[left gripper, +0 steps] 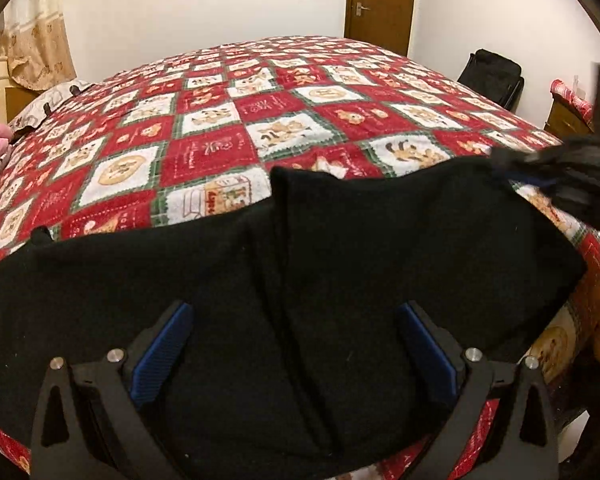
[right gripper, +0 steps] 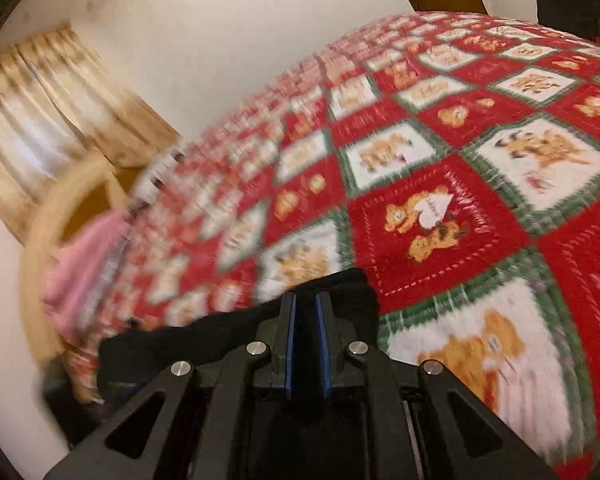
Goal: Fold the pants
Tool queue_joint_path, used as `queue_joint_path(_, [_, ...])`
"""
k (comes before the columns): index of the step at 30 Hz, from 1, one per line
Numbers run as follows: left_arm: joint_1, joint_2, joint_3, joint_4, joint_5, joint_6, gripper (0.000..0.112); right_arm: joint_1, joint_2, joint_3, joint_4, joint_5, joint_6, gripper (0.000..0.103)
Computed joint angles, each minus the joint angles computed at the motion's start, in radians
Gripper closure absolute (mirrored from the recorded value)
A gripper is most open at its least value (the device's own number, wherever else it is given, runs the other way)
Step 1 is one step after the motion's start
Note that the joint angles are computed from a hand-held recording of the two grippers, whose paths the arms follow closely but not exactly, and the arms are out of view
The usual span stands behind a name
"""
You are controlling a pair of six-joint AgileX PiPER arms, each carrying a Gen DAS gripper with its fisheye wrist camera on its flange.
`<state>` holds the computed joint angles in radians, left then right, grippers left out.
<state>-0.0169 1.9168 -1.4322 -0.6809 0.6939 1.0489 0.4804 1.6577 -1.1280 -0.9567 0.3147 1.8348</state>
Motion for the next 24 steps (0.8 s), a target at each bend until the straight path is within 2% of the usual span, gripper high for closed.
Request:
queue_joint_path(2, [-0.002,-0.001,0.0,0.002,-0.002,-0.003,0.009,0.073,-0.018,0.0,-0.071,0.092,0.029,0.093])
queue_joint_path(5, [-0.005,0.002,-0.005,0.007,-0.001,-0.012,0.009,0.155,-0.049,0.001,0.071,0.192,-0.155,0.093])
queue_joint_path(7, [-0.004,0.012,-0.01,0.003,-0.003,-0.008,0.009,0.206,-0.027,0.011,0.086,0.248,-0.156,0.093])
queue_joint_path(8, [-0.005,0.011,-0.01,0.006,-0.003,-0.008,0.009,0.215,-0.01,0.032,0.059,0.256,-0.103,0.093])
queue_joint_path(11, [-0.012,0.002,0.003,0.017,-0.021,-0.002,0.009,0.2,-0.033,0.143,-0.105,0.154,0.185,0.092])
queue_joint_path(13, [-0.007,0.006,-0.009,0.018,-0.004,-0.003,0.009,0.181,-0.052,0.171,-0.129,0.108,0.256,0.093])
queue_joint_path(16, [0.02,0.013,-0.054,0.017,0.051,-0.007,0.009,0.191,-0.084,0.143,-0.05,0.137,0.16,0.092])
queue_joint_path(19, [0.079,-0.001,-0.065,-0.051,0.031,0.043,0.009,0.236,-0.101,0.114,-0.197,0.18,0.255,0.092])
queue_joint_path(21, [0.139,0.014,-0.117,-0.06,0.034,0.023,0.009,0.23,-0.066,0.045,-0.183,0.144,0.174,0.092])
queue_joint_path(24, [0.23,0.053,-0.201,-0.007,0.006,-0.076,0.009,0.199,0.079,-0.148,0.0,0.071,-0.126,0.092])
